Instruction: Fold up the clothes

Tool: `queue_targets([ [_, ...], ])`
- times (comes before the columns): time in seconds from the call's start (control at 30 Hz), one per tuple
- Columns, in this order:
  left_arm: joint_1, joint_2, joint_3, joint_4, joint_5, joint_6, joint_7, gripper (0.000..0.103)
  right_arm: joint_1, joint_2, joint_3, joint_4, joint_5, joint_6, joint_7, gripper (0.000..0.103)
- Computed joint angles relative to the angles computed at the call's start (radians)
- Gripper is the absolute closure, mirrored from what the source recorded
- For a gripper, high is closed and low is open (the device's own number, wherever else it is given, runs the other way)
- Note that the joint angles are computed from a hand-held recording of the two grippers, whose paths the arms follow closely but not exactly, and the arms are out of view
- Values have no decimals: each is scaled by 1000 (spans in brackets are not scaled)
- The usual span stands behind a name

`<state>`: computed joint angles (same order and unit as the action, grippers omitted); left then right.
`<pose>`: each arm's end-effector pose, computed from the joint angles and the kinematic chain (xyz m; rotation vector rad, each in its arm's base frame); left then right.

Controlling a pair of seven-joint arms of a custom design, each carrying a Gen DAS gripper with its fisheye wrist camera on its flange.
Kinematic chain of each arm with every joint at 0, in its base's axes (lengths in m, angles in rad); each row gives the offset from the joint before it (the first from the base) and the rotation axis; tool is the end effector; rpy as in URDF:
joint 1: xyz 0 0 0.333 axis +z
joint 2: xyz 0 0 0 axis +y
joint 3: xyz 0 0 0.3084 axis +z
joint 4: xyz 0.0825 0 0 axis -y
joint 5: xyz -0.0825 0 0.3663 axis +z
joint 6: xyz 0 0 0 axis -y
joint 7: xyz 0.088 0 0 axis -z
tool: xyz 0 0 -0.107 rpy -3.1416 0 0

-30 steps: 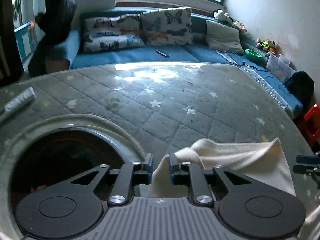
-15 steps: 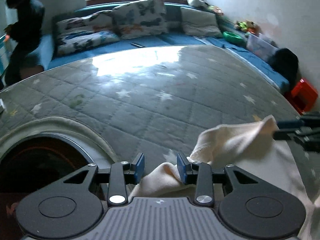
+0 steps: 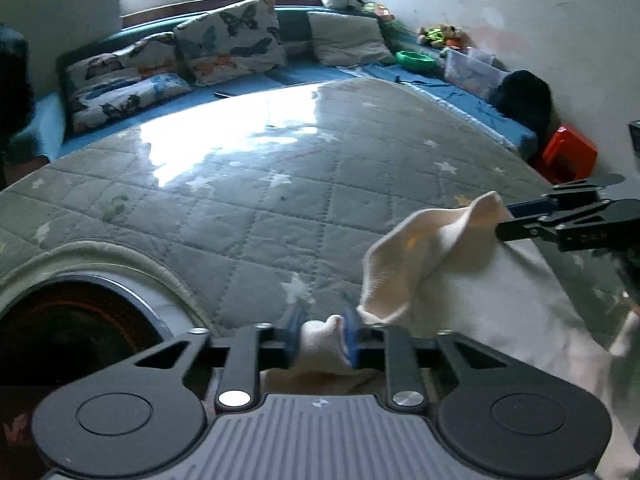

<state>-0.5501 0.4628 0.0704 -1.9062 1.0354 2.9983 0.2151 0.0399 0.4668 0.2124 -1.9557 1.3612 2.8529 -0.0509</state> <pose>0.5328 -0.3512 0.3068 -1.7339 1.9728 -0.8170 0.6034 0.0939 0.2622 -2.1045 1.1573 -0.2894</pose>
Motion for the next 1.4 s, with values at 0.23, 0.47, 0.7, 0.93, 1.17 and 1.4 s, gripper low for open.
queue_targets([
  [0.23, -170, -69, 157, -19, 305, -242, -537, 88, 1, -5, 1, -3, 24, 9, -21, 66],
  [0.47, -90, -100, 85, -64, 287, -308, -646, 61, 7, -9, -5, -3, 43, 1, -41, 65],
  [0.7, 28, -95, -5, -68, 287, -221, -587, 59, 17, 4, -9, 16, 8, -29, -6, 64],
  [0.93, 129, -38, -104, -15, 177, -182, -367, 55, 19, 48, 13, 71, -35, -32, 47, 64],
  [1.17, 140, 7, -109, 37, 101, -146, -184, 76, 9, 72, 40, 96, -58, -24, 57, 66],
  [1.4, 39, -45, 21, -4, 331, -139, -543, 94, -6, 85, 69, 104, 7, 34, 7, 93],
])
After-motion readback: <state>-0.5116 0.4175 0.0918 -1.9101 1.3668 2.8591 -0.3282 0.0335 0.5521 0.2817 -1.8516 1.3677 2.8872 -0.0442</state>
